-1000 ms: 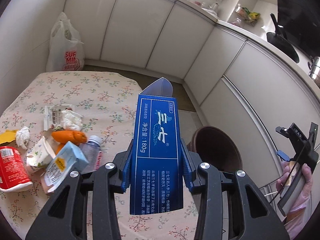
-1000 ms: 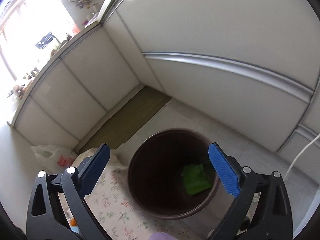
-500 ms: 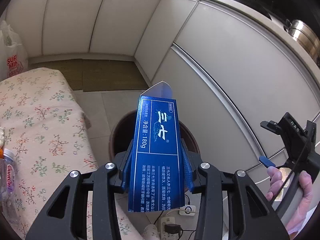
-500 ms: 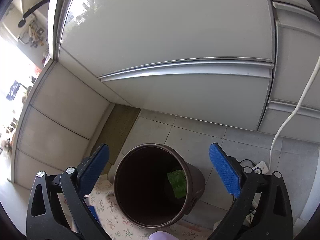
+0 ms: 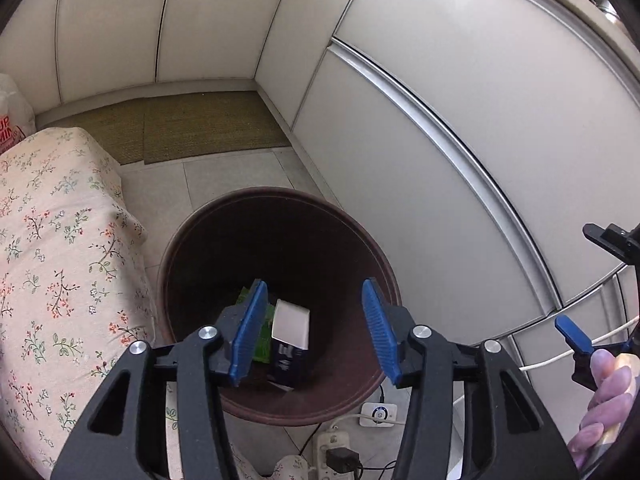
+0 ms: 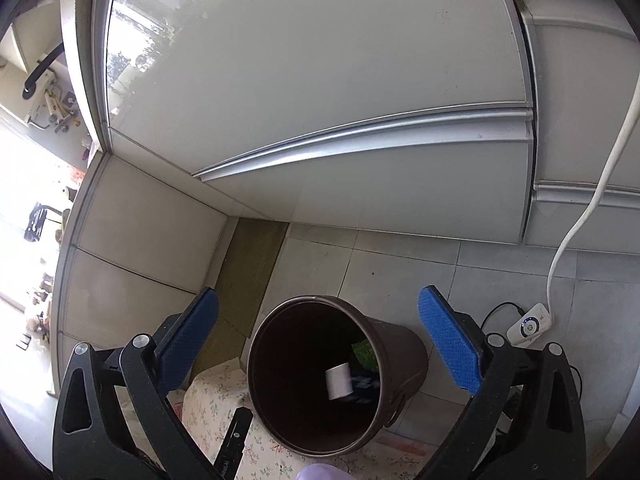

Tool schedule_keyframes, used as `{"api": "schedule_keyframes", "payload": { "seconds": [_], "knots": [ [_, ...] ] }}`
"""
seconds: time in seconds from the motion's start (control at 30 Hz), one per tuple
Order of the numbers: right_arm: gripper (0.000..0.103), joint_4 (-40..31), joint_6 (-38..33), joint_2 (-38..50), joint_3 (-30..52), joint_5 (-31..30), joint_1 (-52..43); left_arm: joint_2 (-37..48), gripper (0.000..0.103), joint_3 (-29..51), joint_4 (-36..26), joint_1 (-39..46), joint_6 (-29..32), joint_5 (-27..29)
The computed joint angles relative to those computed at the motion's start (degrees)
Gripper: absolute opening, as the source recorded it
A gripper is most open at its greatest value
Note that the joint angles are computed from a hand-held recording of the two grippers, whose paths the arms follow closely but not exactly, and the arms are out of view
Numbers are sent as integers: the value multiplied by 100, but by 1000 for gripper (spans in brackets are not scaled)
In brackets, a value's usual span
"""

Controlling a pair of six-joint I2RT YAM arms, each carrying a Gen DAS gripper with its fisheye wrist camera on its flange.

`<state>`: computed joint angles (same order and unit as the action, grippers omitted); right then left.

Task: Collect trash
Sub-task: 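Move the blue box over the bin and open the left tool, then return both tools to the table and grasp the yellow wrapper with the left tool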

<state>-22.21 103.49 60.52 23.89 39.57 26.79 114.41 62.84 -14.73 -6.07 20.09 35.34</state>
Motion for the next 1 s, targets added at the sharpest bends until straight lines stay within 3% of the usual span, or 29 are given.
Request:
{"api": "schedule_keyframes", "payload": {
  "seconds": [0.17,0.37,0.7,1.0],
  "knots": [
    [96,391,-493,288,139,-297,-62,-117,60,-157,88,288,158,-74],
    [96,560,-1331,1425,966,-621,105,-234,83,-158,-37,1060,269,-5],
    [96,-518,-2828,3873,3599,-671,875,-323,87,128,-116,2556,839,-311],
    [96,-1497,-3766,5751,5972,-704,1475,720,88,1724,-971,3760,1142,-280]
  ]
}}
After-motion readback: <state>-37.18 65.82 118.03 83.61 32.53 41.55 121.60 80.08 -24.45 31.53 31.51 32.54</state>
